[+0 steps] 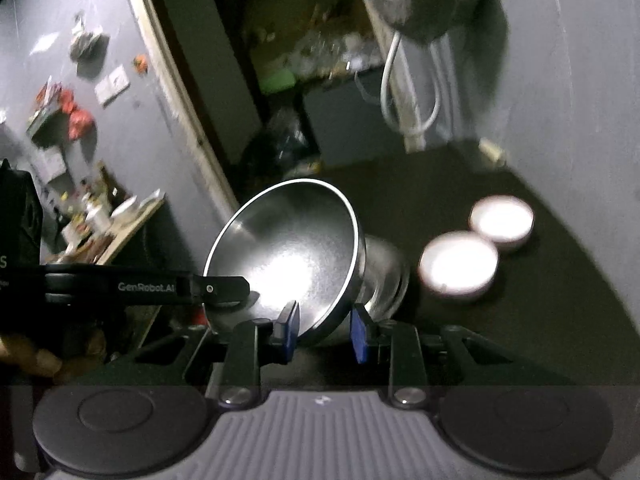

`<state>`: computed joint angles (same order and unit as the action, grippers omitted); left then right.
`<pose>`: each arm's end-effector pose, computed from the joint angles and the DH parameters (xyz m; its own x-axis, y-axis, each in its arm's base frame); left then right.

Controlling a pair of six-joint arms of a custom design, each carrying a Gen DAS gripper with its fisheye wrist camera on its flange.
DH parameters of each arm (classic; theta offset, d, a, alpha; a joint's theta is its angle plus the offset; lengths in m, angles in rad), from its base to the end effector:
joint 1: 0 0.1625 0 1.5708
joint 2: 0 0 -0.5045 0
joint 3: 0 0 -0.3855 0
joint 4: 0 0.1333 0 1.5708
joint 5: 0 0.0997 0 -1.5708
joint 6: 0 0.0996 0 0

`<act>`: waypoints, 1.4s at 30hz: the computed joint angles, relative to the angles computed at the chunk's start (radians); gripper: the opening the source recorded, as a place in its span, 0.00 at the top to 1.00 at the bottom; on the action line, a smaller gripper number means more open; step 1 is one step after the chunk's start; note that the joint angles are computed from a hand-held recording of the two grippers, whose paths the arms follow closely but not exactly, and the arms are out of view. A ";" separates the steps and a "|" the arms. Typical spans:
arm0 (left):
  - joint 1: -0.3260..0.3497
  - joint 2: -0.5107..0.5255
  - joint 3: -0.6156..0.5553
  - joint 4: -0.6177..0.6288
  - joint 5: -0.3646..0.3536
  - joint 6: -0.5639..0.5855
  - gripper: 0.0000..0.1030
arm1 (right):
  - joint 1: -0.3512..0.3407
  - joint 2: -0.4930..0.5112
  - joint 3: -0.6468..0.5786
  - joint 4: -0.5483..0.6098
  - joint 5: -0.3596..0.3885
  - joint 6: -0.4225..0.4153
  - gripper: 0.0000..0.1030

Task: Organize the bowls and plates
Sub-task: 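Lower the steel bowl onto the table beside the plate stack, open left tool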

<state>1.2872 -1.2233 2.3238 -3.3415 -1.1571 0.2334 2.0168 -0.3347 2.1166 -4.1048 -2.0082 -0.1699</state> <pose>0.0317 -0.5106 0.2837 -0.8725 0.1901 -0.4502 0.4328 0.7282 -0.5314 0.3109 -0.4390 -0.0465 -0.8752 -0.2392 0.4204 -0.4698 0.6274 -0.6210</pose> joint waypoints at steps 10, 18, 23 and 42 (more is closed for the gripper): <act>0.055 -0.084 0.088 0.176 0.067 -0.127 0.85 | 0.013 -0.003 0.048 0.224 0.000 0.133 0.70; 0.067 -0.082 0.072 0.248 0.112 -0.187 0.85 | 0.012 0.004 0.015 0.331 -0.013 0.144 0.70; 0.067 -0.061 0.059 0.238 0.122 -0.201 0.84 | 0.006 0.005 -0.010 0.370 -0.020 0.157 0.70; 0.002 -0.116 0.155 -0.079 0.176 -0.082 0.01 | 0.085 0.045 0.008 0.073 -0.182 0.054 0.18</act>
<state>1.2888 -1.3390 2.4786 -3.4209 -0.9815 0.1514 2.1019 -0.2895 2.1242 -4.0314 -2.1901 -0.1158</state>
